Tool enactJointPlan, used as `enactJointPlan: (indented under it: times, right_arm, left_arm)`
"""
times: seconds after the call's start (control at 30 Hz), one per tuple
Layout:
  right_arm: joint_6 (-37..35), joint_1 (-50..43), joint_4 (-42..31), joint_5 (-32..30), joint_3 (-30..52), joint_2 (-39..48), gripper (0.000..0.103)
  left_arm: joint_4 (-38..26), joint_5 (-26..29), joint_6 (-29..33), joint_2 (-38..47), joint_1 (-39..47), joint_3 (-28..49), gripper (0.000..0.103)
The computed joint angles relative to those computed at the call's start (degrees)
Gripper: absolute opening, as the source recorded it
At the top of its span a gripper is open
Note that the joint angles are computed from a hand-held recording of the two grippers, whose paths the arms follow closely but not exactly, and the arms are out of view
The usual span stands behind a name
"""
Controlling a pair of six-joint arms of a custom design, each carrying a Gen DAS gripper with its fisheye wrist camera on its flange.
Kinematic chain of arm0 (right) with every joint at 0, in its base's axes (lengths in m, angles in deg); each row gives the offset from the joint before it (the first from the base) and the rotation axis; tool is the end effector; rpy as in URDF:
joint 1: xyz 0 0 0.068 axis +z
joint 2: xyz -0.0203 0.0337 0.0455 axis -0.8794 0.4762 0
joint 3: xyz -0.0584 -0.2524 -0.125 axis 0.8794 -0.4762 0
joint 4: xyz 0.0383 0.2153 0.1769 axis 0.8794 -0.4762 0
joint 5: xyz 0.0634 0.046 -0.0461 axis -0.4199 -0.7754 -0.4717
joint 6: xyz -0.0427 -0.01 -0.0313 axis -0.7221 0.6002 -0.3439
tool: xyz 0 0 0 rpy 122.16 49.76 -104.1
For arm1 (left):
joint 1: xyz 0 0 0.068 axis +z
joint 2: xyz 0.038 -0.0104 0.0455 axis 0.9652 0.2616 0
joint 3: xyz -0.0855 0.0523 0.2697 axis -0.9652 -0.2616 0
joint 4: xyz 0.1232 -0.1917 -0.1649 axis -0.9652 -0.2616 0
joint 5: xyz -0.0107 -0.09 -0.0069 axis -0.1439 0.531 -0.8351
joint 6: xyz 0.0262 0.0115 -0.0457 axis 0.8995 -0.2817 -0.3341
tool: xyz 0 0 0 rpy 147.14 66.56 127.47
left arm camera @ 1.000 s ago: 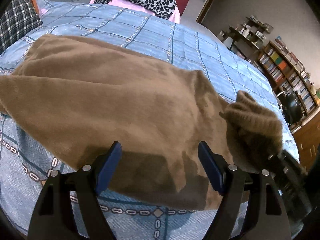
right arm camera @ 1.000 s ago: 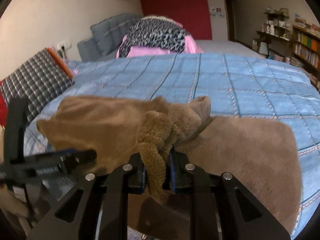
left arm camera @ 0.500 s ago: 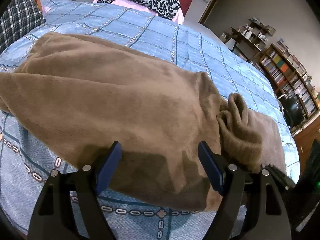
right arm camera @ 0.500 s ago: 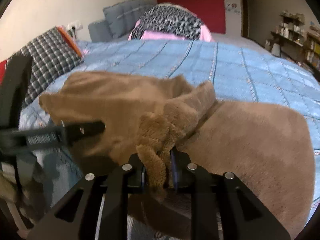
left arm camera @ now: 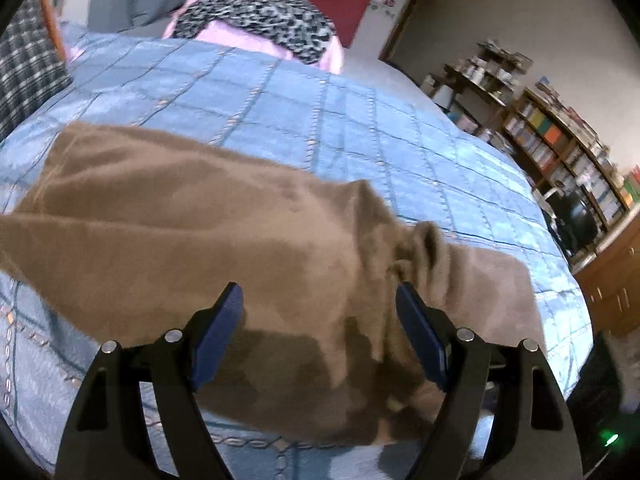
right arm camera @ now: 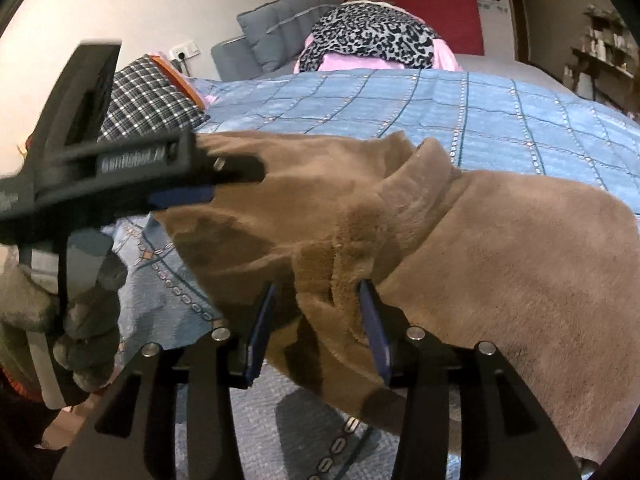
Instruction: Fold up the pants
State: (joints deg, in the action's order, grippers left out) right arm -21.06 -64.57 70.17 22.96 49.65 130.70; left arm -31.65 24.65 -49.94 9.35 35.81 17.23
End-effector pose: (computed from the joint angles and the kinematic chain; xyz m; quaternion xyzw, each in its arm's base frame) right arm 0.3256 0.0078 0.1118 -0.3830 0.8344 0.2817 0.2788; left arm 0.2334 -0.1677 0.1693 -0.2705 0.8932 -0.0716 0.3519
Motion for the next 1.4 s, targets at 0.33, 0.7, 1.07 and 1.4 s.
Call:
enactJointPlan:
  times: [0.33,0.7,1.07,1.4]
  right_arm:
    - [-4.6,-3.6,-7.0,-3.5,3.0,4.4,0.044]
    - [-5.6,-12.2,-10.6,-6.6,4.6,0.7,0.044]
    - [1.6,-15.7,6.4,2.9,1.9,4.4,0.043]
    - [3.0,-16.7,3.6,-0.2,3.5,3.1,0.043]
  left_arm:
    - [2.5,7.2,4.9,12.1,0.0,8.5,0.084]
    - [-2.9,2.3,2.2,15.2,0.8,7.3,0.084]
    - [-7.0,-0.4,2.5,18.8,1.0,9.8,0.084]
    - [-13.8,-6.1,2.0,11.9,-2.0,13.9,0.084]
